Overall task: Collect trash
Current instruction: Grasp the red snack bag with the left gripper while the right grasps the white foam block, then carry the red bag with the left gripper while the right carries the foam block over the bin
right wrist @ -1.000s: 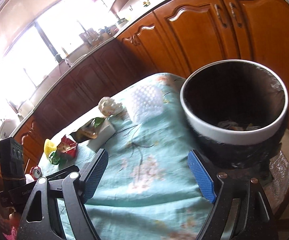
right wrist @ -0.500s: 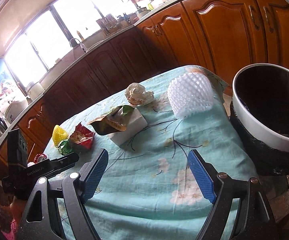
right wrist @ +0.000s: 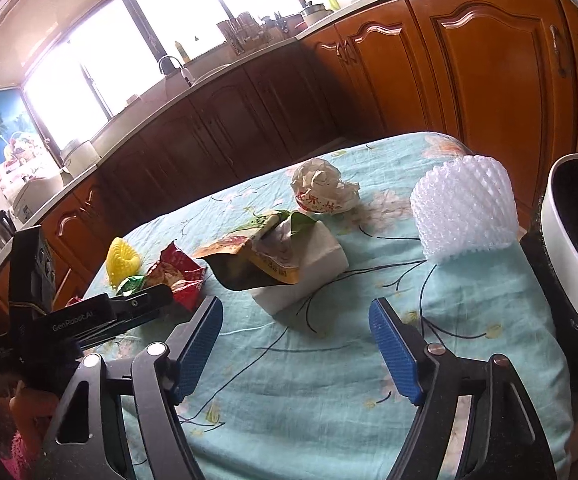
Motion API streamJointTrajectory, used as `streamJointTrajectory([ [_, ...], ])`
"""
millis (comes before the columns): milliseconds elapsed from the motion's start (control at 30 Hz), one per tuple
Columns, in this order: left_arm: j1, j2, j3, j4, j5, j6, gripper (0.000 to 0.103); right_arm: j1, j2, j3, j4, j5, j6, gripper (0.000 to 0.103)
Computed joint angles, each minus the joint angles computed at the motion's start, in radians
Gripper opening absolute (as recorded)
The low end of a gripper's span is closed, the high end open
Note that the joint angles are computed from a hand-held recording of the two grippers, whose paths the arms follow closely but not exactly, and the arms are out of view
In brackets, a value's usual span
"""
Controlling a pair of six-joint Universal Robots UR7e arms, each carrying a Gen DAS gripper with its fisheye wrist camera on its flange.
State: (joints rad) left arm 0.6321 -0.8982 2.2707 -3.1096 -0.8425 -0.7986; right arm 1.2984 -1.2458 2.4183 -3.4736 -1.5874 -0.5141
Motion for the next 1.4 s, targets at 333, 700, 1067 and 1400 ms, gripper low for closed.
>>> streamJointTrajectory([
  [333,0.044,0.048,-0.053,-0.026,0.003,0.059,0.050,0.072,0.160,-0.115,0.033,-0.104,0.021,0.083],
  [700,0.069,0.067,-0.070,-0.048,-0.048,0.125,0.003,0.095,0.179,-0.119,-0.037,-0.179,-0.012,0.029],
  [1067,-0.012,0.053,-0.008,-0.109,-0.070,0.163,0.000,0.000,-0.048,0.059,-0.036,-0.055,-0.058,0.026],
  [1400,-0.103,-0.005,0.062,-0.088,-0.075,0.131,0.000,-0.081,-0.217,0.171,-0.004,0.028,-0.084,0.026],
])
